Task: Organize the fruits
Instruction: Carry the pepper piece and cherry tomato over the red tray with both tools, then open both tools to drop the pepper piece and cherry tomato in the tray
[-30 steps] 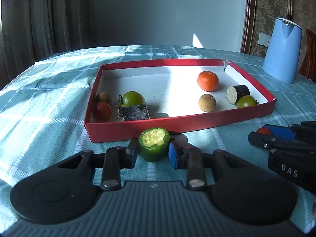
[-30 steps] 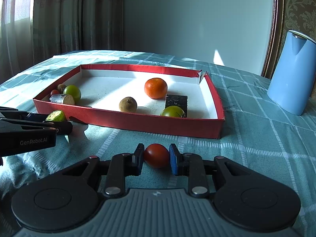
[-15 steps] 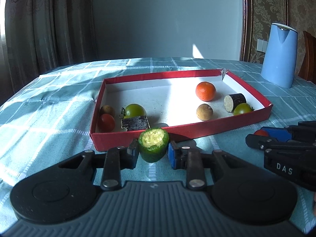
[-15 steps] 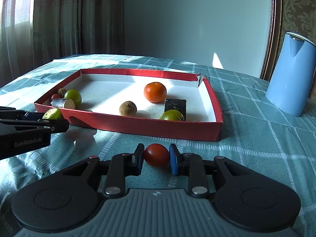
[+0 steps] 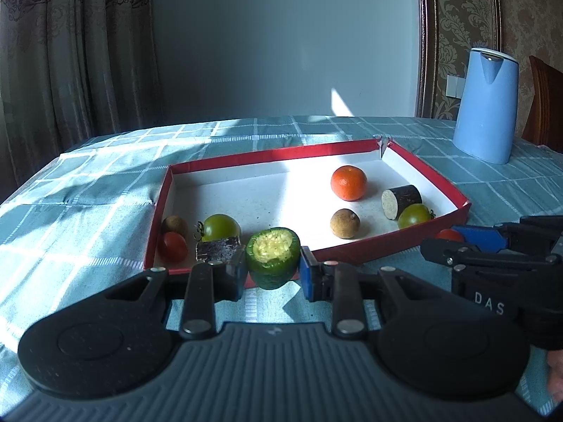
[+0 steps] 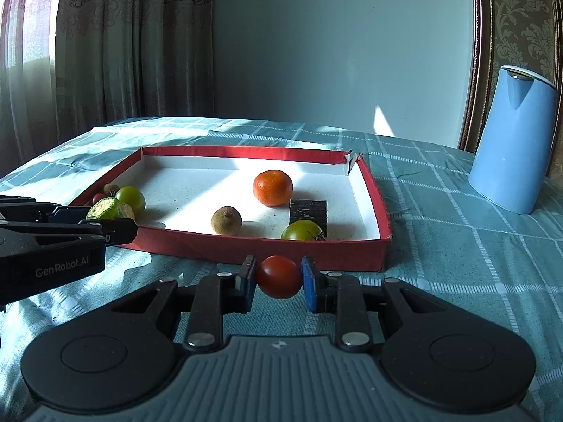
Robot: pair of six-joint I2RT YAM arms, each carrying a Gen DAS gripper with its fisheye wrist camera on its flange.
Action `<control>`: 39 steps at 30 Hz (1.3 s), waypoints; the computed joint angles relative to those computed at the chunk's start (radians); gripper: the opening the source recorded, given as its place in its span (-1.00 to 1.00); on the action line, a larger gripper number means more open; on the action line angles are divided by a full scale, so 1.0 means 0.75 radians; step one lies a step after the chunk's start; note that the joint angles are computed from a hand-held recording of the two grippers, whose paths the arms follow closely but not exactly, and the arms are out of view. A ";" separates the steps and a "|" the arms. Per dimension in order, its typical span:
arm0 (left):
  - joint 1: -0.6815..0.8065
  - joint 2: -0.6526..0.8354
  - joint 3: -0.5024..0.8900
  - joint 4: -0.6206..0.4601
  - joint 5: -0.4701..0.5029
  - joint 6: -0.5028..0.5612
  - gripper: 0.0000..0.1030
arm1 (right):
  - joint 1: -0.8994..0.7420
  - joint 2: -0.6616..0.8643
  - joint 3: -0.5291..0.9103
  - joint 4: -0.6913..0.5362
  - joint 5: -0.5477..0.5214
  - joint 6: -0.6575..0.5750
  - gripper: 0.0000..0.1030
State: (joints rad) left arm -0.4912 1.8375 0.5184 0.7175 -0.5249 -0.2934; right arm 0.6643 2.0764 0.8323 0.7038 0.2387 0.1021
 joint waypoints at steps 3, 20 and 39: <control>0.023 0.003 0.037 -0.023 0.014 0.027 -0.47 | -0.003 0.005 0.066 -0.050 0.018 -0.027 -0.49; 0.304 0.256 0.484 -0.258 0.097 0.035 -0.47 | -0.028 0.370 0.820 -0.540 -0.074 -0.023 -0.49; 0.364 0.334 0.609 -0.430 0.161 -0.012 -0.45 | 0.009 0.470 0.977 -0.676 -0.080 -0.062 -0.49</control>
State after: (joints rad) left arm -0.2183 2.0883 0.9752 0.3951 -0.4038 -0.3024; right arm 0.6709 2.4290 1.5647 0.1972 0.1786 0.0557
